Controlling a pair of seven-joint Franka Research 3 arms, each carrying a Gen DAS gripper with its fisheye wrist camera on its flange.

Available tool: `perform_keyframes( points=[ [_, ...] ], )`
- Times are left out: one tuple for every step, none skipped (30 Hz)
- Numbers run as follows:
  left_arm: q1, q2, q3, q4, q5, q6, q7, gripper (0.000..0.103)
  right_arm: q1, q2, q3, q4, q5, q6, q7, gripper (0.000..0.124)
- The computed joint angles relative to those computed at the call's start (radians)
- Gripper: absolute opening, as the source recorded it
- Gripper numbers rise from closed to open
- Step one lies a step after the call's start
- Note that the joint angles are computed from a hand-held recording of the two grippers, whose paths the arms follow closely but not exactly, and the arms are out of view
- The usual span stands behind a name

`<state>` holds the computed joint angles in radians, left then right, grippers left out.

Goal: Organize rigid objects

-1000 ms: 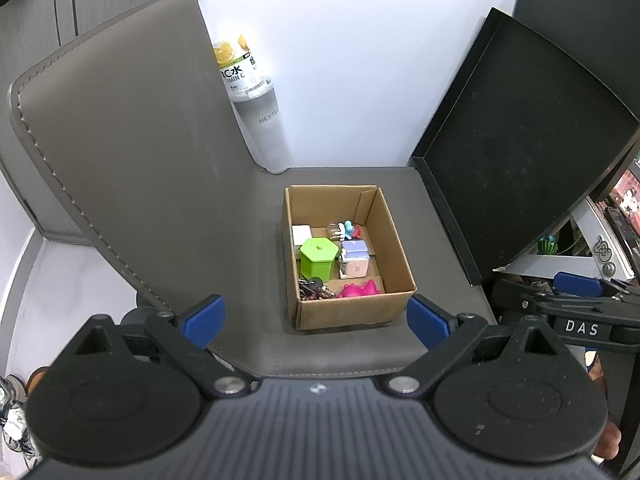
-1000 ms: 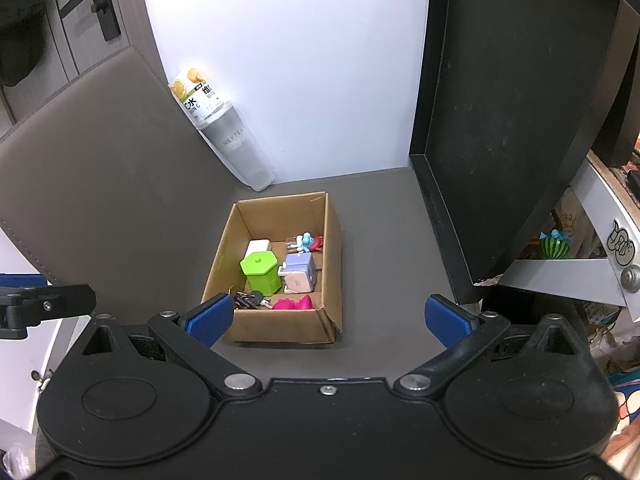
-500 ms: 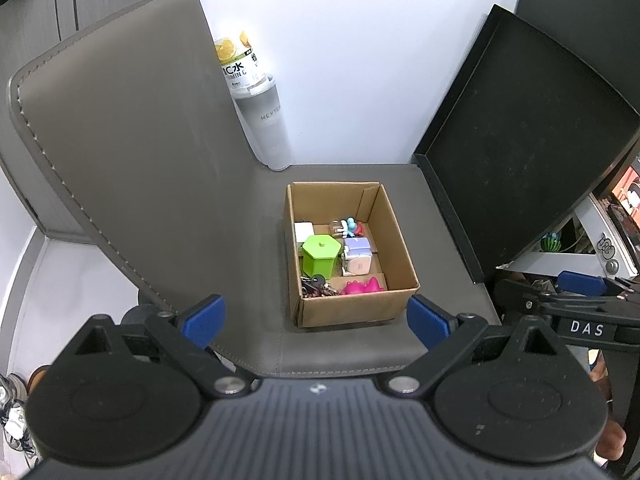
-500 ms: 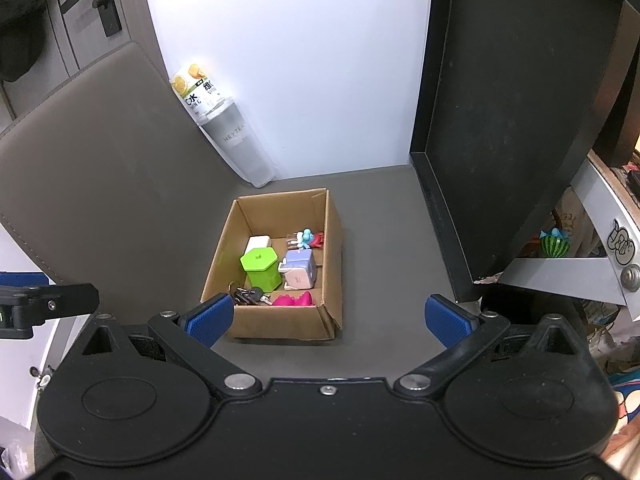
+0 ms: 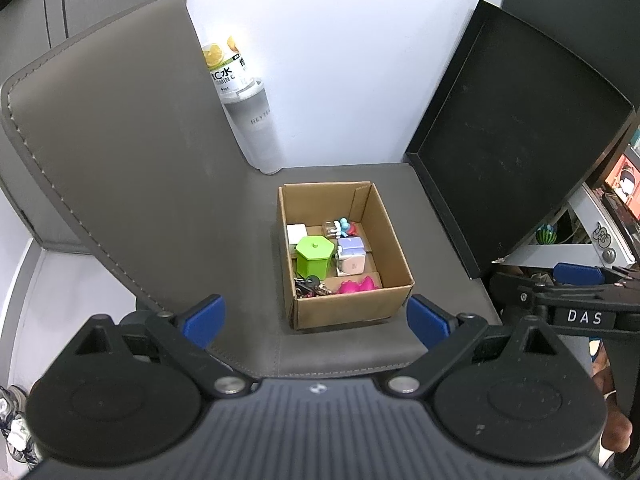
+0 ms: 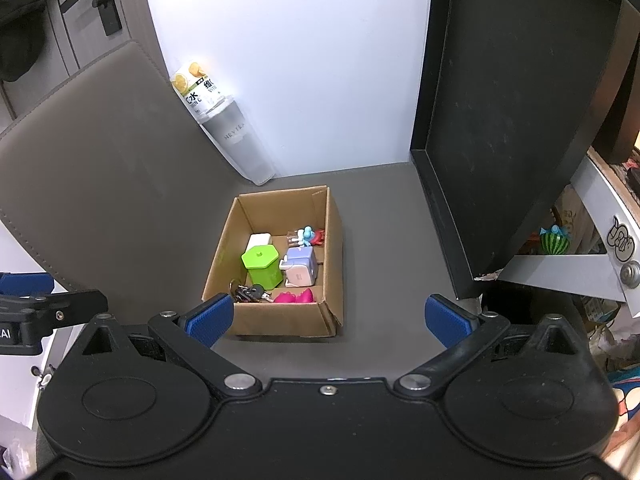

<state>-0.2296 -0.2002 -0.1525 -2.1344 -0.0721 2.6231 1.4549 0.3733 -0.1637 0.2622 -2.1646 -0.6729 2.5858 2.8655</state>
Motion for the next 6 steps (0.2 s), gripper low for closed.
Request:
perform_keyframes(
  points=[
    [-0.002,-0.002,0.001,-0.002,-0.004,0.004,0.005,0.097,0.000,0.000,-0.001,-0.001,0.001,0.001,0.000,0.103],
    [-0.002,-0.004,0.001,-0.005,-0.004,0.009,0.007,0.097,0.000,0.000,0.000,-0.001,0.001,0.001,0.000,0.103],
    [-0.001,-0.003,0.000,-0.005,-0.001,0.009,0.004,0.097,0.000,0.000,-0.001,-0.001,0.003,0.000,0.000,0.103],
    [0.000,-0.003,0.000,-0.004,-0.001,0.010,0.002,0.097,0.000,0.001,-0.001,0.001,0.005,-0.001,-0.002,0.103],
    [-0.001,-0.004,0.001,-0.005,-0.004,0.010,0.002,0.097,0.000,0.002,-0.001,0.002,0.006,-0.002,-0.001,0.103],
    [-0.002,-0.003,0.002,-0.005,-0.007,0.010,0.003,0.097,0.001,0.003,-0.001,0.003,0.007,-0.005,-0.001,0.103]
  ],
)
